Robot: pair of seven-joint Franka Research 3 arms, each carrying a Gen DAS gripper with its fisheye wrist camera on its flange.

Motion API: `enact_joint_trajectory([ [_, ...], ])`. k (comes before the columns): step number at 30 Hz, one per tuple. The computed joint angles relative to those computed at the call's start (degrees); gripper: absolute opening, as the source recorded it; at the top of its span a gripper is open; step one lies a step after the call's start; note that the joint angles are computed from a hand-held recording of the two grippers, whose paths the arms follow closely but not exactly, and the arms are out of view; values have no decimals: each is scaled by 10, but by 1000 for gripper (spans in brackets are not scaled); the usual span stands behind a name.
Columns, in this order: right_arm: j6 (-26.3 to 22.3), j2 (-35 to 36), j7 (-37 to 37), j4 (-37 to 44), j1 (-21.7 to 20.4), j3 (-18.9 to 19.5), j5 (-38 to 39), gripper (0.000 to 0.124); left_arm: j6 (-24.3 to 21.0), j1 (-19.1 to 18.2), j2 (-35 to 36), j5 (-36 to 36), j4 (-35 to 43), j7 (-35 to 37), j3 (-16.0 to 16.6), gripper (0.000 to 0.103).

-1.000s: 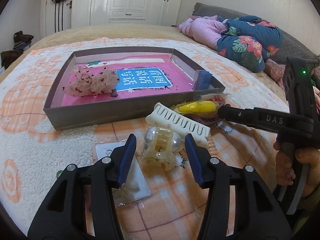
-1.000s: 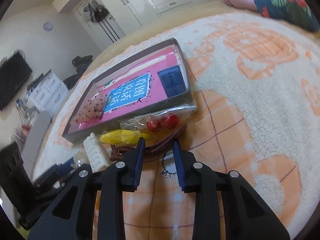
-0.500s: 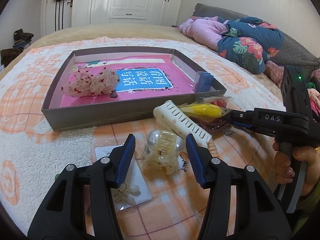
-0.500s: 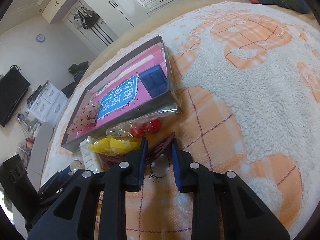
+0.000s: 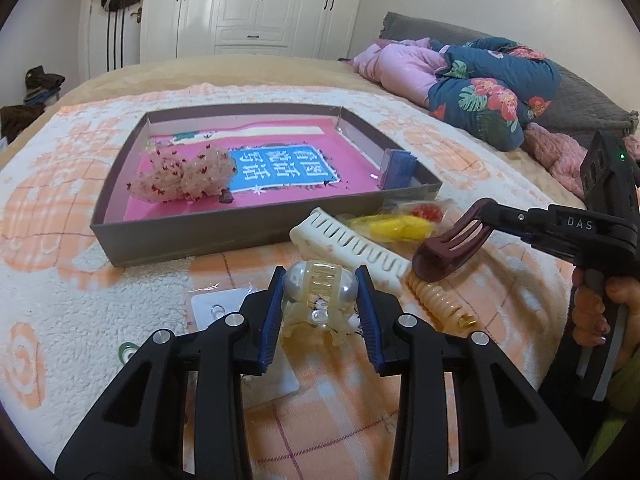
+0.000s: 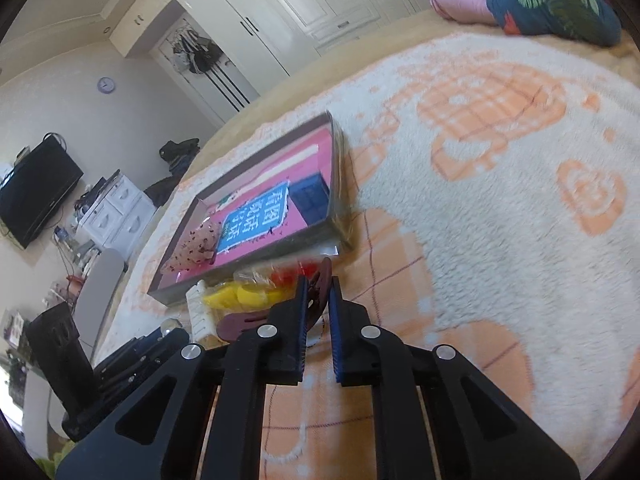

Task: Organize jewelry
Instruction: 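Carry both clips into the pink-lined box and open both tools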

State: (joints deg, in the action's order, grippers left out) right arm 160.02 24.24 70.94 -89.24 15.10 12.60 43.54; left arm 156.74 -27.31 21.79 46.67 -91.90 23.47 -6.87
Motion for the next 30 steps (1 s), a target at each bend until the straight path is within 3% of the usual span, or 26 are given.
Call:
enact_joint_trajectory([
  [18, 111, -44, -27, -42, 32, -13, -101, 6, 14, 2, -50, 126, -37, -129, 10, 26],
  [30, 116, -40, -43, -18, 32, 4, -101, 6, 10, 28, -88, 210, -67, -227, -1, 26],
])
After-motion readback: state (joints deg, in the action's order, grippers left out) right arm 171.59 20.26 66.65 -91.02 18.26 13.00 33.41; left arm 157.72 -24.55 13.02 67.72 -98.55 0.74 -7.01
